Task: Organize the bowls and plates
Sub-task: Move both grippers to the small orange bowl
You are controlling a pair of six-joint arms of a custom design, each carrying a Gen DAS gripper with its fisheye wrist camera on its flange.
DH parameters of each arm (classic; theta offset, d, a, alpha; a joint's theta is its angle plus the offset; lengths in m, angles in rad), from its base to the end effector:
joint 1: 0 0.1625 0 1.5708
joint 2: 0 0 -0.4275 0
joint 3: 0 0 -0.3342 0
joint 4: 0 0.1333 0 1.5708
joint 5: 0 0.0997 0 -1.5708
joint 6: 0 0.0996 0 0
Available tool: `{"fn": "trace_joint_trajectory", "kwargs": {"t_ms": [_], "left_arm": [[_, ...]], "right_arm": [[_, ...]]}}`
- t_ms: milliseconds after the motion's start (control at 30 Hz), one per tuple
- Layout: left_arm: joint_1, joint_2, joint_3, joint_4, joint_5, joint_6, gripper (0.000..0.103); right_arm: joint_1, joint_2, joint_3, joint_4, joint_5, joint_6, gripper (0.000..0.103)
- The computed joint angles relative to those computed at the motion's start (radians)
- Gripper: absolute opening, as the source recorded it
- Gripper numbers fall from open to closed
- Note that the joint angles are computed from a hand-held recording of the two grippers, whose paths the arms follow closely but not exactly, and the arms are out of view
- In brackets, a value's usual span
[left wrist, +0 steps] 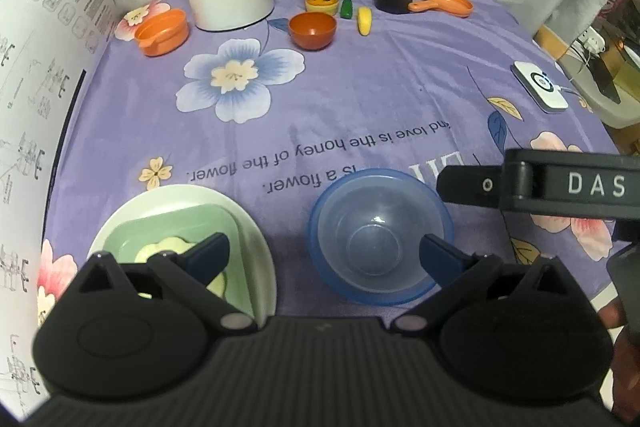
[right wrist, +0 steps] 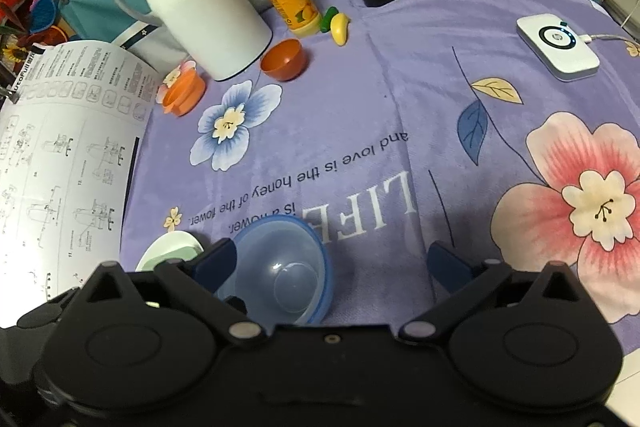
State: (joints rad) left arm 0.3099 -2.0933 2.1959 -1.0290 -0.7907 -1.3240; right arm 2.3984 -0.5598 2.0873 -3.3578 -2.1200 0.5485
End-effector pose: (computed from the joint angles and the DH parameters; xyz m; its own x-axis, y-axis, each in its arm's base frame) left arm -0.0868 -0.2413 0.3822 -0.6930 -0.0396 -0.7199 0.3660 0.8410 -0.3985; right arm 0.4194 -0.2750 -0.0009 -0.9477 -0.1176 0.2967 -0.2549 0.8383 -0.4820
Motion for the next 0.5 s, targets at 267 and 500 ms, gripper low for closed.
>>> {"fn": "trace_joint_trajectory", "kwargs": {"t_ms": [267,500], "left_arm": [[0.074,-0.013,-0.020,-0.070,0.018,0.041,0.103],[0.172,-0.010,-0.046,-0.153,0.059,0.101,0.103]], "right_arm": [[0.000,0.001,-0.027,0.050,-0.005,-0.010,0.103],[-0.013,0.000,-0.062,0.071,-0.023,-0.010,0.103]]}}
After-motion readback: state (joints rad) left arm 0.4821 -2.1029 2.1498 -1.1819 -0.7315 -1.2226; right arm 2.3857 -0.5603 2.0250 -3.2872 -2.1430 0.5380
